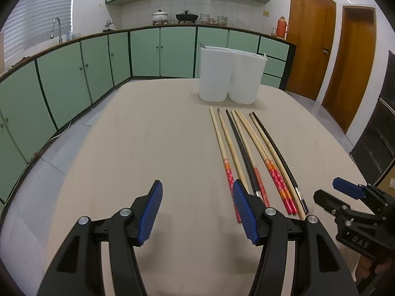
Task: Organize utensils
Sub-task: 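Move both open tools back down to the row of chopsticks, then close the right tool on a black chopstick while the left tool grasps a red-patterned chopstick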
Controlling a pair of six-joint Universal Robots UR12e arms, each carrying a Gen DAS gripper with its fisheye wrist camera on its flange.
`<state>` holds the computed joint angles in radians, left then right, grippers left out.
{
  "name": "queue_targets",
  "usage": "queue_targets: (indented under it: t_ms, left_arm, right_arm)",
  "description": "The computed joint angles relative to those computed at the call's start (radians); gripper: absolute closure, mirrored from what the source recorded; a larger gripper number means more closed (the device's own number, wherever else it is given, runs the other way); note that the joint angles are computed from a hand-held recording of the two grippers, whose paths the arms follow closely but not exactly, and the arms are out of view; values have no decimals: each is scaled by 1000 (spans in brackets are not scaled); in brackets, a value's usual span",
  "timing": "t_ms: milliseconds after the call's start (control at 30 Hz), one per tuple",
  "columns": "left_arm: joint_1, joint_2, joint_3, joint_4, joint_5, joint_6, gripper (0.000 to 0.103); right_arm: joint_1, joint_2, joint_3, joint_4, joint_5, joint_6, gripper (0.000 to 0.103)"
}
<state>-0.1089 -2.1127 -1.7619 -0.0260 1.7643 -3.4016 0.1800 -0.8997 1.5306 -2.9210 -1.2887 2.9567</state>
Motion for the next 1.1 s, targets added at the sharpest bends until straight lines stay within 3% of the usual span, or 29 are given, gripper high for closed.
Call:
queue_targets:
  t_ms: [533, 767, 1100]
  left_arm:
    - [-3, 3, -20, 13, 18, -39, 45]
    - [-6, 2, -20, 12, 8, -36, 45]
    - [-21, -14, 0, -33, -19, 2, 45]
  right_arm:
    - [17, 3, 4, 24, -11, -57, 49]
    - [18, 12, -3, -3, -46, -33, 67]
    - [6, 13, -4, -5, -37, 3, 69]
